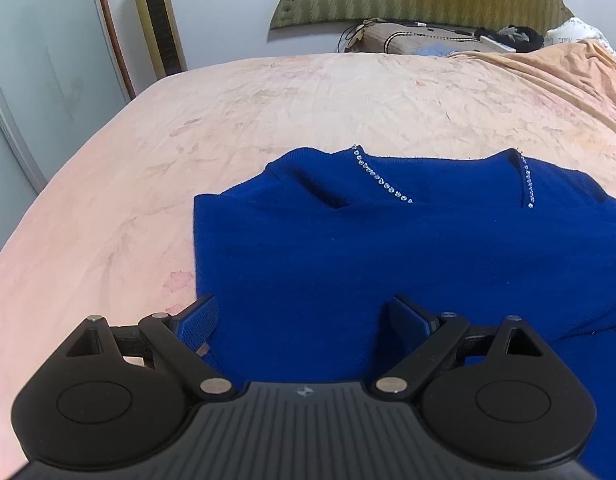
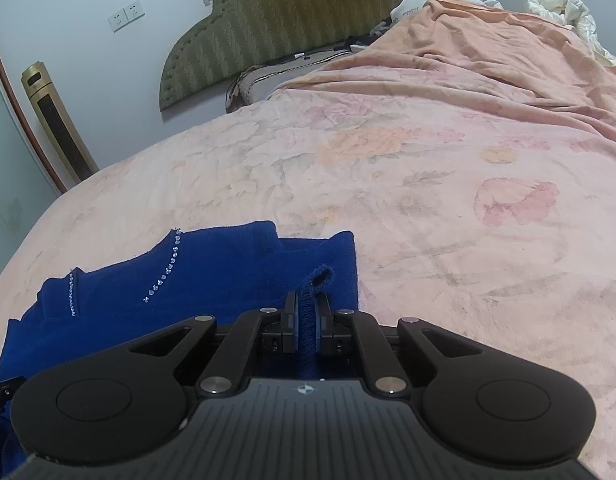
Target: Fold small clothes
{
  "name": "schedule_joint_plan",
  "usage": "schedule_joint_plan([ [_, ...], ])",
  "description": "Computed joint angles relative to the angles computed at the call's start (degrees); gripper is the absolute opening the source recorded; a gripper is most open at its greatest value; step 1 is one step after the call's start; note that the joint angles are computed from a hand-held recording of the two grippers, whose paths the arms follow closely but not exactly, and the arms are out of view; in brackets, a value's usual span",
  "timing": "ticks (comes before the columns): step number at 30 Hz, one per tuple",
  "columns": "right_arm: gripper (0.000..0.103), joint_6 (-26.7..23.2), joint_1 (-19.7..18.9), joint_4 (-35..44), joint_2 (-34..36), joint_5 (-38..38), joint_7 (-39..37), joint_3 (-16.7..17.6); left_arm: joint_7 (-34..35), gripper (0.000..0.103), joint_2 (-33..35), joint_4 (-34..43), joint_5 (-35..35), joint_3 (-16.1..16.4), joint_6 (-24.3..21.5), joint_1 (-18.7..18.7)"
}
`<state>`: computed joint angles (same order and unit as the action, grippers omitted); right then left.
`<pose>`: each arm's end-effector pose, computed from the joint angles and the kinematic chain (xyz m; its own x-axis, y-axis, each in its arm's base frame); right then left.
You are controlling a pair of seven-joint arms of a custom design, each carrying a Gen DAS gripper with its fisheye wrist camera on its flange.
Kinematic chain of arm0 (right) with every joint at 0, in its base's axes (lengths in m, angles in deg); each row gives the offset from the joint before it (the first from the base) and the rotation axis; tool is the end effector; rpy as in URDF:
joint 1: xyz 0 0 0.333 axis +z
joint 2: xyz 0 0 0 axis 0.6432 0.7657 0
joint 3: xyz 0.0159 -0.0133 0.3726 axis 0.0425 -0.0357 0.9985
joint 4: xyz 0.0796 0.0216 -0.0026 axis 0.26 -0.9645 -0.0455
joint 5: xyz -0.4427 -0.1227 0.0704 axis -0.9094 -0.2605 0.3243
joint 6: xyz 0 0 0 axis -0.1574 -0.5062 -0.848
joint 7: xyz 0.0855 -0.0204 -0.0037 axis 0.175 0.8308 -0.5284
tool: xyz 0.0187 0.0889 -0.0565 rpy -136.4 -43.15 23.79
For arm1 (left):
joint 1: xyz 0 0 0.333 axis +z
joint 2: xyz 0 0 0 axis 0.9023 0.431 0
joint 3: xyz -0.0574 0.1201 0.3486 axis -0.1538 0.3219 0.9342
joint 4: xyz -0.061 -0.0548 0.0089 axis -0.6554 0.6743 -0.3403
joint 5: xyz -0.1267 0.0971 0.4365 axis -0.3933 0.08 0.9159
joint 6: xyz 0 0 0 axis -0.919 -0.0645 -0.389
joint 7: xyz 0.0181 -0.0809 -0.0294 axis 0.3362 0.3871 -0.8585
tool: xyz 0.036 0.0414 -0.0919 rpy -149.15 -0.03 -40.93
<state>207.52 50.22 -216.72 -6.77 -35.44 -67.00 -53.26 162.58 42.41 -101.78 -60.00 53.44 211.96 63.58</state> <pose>0.4838 0.1282 0.3051 -0.6324 -0.7197 -0.2865 -0.3559 0.5984 -0.7178 0.6606 -0.2009 0.3218 -0.5174 -0.8488 -0.1089 -0.5915 0.4468 -0.6712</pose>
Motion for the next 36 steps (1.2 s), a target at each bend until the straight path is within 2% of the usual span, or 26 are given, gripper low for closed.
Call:
schedule_joint_plan([
  [7, 0.012, 0.0, 0.0, 0.5, 0.4, 0.6, -2.1, -0.1, -0.3, 0.093, 0.2, 0.1, 0.3, 1.4, 0.0, -1.1],
  [8, 0.014, -0.2, 0.0, 0.5, 0.5, 1.8, -3.5, 0.0, -0.4, 0.093, 0.1, 0.1, 0.4, 1.7, 0.0, -1.5],
  [9, 0.025, -1.0, 0.1, 0.5, 0.6, 3.3, -5.1, 0.1, -0.5, 0.093, 0.1, 0.1, 0.4, 1.7, 0.0, -1.4],
  [10, 0.026, -2.1, 0.3, 0.4, 0.5, 5.4, -6.8, 0.3, -0.5, 0.093, 0.0, -0.1, 0.4, 1.6, 0.0, -1.3],
  [11, 0.038, -2.9, 0.5, 0.1, 0.2, 6.6, -7.5, 0.5, -0.4, 0.093, -0.2, -0.2, 0.5, 1.6, 0.0, -1.2],
  [12, 0.043, -4.4, 0.9, -0.4, -0.4, 7.3, -7.3, 0.9, -0.4, 0.093, -0.5, -0.5, 0.5, 1.5, -0.1, -1.0],
  [14, 0.043, -7.5, 1.7, -1.5, -2.0, 7.1, -6.1, 2.0, 0.5, 0.093, -0.8, -1.1, 0.4, -1.3, 0.0, 1.8],
  [16, 0.043, -8.1, 2.2, -2.2, -2.9, 6.2, -5.9, 2.5, 1.5, 0.093, -0.8, -1.5, 0.5, -3.6, -0.1, 4.1],
  [17, 0.043, -6.8, 2.2, -2.0, -2.7, 5.5, -6.7, 2.3, 1.8, 0.093, -0.7, -1.5, 0.6, -3.4, -0.2, 3.9],
  [18, 0.043, -5.3, 2.1, -1.6, -2.1, 5.7, -8.5, 2.0, 1.7, 0.093, -0.8, -1.5, 0.8, -1.8, -0.3, 2.2],
  [19, 0.043, -4.4, 2.0, -1.1, -1.2, 7.3, -11.4, 1.7, 1.3, 0.093, -1.1, -1.8, 0.9, 0.6, 0.0, -0.1],
  [20, 0.043, -4.6, 2.0, -0.6, -0.3, 9.9, -14.0, 1.7, 1.4, 0.093, -1.4, -2.2, 1.1, 1.1, 0.4, -0.6],
  [21, 0.043, -5.5, 2.1, -0.6, -0.1, 11.9, -14.7, 1.8, 1.9, 0.093, -1.6, -2.8, 1.2, -0.5, 1.0, 0.9],
  [24, 0.044, -6.2, 2.6, -2.9, -2.9, 9.3, -7.9, 2.4, 2.7, 0.093, -2.6, -4.8, 2.2, -5.3, 3.3, 6.4],
  [26, 0.048, -6.7, 3.1, -4.0, -4.6, 9.1, -7.9, 3.2, 2.2, 0.093, -3.1, -5.9, 3.4, -7.7, 3.7, 9.9],
  [27, 0.052, -7.1, 3.5, -4.6, -5.3, 9.4, -8.5, 3.6, 1.8, 0.093, -3.3, -6.3, 4.1, -10.0, 3.3, 12.8],
  [29, 0.055, -6.6, 4.1, -5.7, -6.6, 9.4, -9.3, 4.2, 1.6, 0.093, -3.2, -6.8, 4.9, -16.5, 1.3, 20.6],
  [31, 0.056, -5.5, 4.4, -6.7, -7.5, 9.8, -9.5, 4.5, 2.9, 0.093, -3.1, -7.1, 3.4, -22.5, -1.5, 27.8],
  [36, 0.056, -3.0, 5.1, -8.7, -8.9, 10.7, -10.0, 5.3, 9.6, 0.093, -3.2, -9.1, -3.0, -34.3, -5.0, 41.1],
])
